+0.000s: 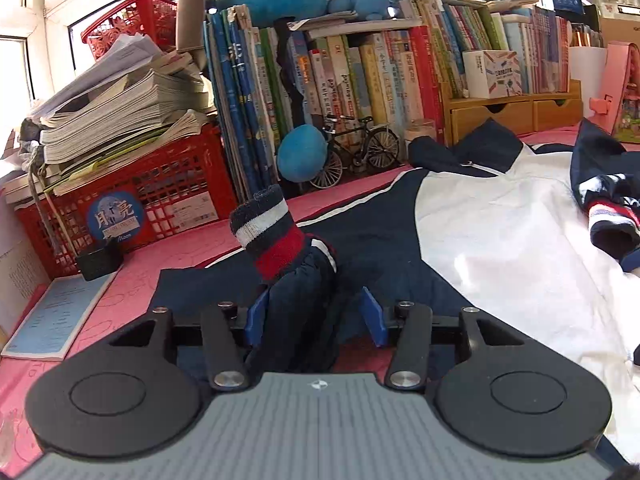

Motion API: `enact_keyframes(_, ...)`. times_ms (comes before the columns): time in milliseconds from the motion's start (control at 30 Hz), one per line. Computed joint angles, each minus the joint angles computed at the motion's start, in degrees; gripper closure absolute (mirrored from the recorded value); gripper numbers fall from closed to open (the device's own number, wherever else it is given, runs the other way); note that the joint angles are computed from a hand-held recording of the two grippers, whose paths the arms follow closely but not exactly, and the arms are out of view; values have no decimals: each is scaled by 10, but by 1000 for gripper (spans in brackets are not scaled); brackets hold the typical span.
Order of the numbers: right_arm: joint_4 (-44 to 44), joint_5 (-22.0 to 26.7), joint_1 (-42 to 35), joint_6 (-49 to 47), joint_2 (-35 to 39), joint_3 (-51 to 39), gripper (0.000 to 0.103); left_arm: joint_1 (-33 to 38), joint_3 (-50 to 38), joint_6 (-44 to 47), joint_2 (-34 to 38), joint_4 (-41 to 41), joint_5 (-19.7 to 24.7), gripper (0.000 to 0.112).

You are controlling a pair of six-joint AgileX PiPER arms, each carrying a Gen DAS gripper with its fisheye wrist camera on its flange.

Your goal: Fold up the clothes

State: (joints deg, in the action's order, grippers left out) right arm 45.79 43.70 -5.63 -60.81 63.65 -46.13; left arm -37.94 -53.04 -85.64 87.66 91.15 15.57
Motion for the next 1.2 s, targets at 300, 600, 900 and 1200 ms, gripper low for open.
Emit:
enact_keyframes(300, -5, -1, 5, 4, 0, -1, 5, -52, -38, 101, 30, -112, 53, 32)
enact_keyframes(600, 0, 5, 0, -2, 1, -2, 3, -65, -86, 25, 97, -107, 240, 67)
enact_keyframes(900, -2, 6, 1, -1, 5, -6, 1, 50, -119, 61, 144, -121, 268, 72)
enact_keyframes(1200, -12, 1, 9, 5, 2, -4, 0, 137, -185, 112, 150, -167, 292, 72)
